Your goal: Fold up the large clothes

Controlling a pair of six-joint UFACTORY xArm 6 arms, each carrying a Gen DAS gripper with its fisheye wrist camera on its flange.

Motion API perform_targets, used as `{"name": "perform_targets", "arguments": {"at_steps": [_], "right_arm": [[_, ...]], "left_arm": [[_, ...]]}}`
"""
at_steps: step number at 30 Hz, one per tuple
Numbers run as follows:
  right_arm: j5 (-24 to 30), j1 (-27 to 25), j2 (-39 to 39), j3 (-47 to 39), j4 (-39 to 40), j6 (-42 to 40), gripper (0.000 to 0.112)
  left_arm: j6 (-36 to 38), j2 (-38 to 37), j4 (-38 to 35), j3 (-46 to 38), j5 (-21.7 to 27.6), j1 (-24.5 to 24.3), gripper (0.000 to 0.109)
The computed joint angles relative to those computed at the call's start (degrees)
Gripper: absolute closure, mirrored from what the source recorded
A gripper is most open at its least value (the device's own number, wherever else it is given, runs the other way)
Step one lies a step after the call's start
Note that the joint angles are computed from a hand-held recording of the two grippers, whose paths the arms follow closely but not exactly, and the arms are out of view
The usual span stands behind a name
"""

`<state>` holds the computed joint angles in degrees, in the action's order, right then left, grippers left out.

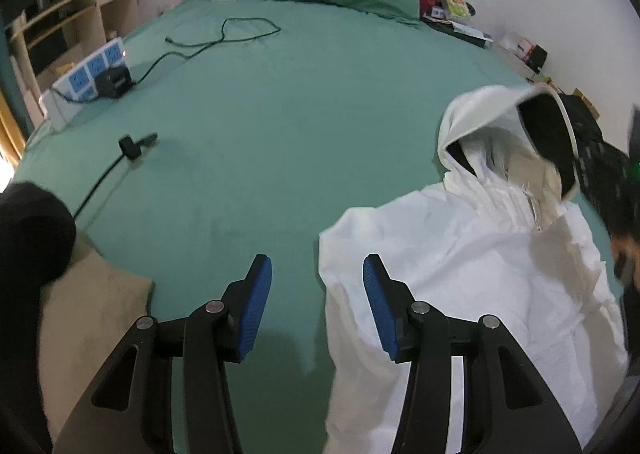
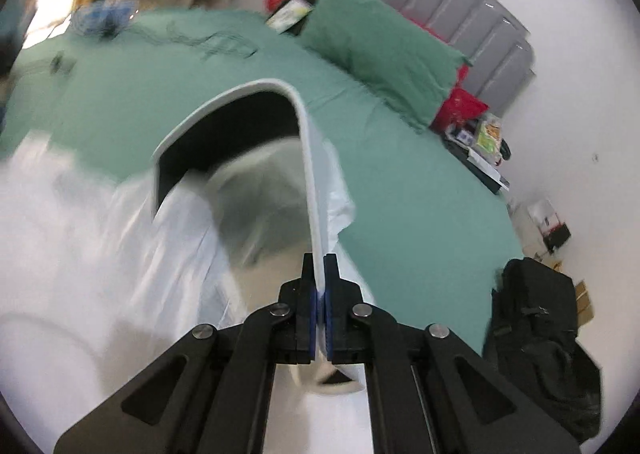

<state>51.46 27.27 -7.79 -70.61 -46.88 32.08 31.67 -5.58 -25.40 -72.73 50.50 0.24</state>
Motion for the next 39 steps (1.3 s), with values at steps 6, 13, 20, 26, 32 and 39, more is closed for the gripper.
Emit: {"name": "perform_targets", "arguments": {"at_steps": [6, 13, 20, 26, 32, 39], "right_arm": [[-3.8, -1.0, -5.5, 8.5, 16.2, -8.4, 0.100], [-5.5, -6.7, -4.6, 7.5, 39.6, -19.5, 0.059], [-5.5, -9.1, -8.2, 4.1, 46.0, -26.0, 0.042], [-10.8, -16.3, -3.7, -4.2, 53.3, -23.0, 0.030], [1.3, -19.9, 18.0, -27.0, 61.5, -25.0, 0.025], [23.6, -18.2, 31.2, -40.4, 69.2, -38.2, 0.024]], "left_arm": [[1.5, -1.9, -2.7, 1.8, -0.6, -0.4, 0.058], [1.4, -1.7, -3.1, 1.9, -1.3, -1.4, 0.058], [1.2, -1.6, -2.6, 2.2, -6.9, -0.8, 0.058], [-1.3, -0.5, -1.9, 1.8, -12.9, 1.0, 0.058], [-2.4, 1.9, -0.5, -0.1, -9.9, 1.5, 0.058], [-0.6, 1.3, -0.1, 1.0, -9.8, 0.9, 0.058]]}}
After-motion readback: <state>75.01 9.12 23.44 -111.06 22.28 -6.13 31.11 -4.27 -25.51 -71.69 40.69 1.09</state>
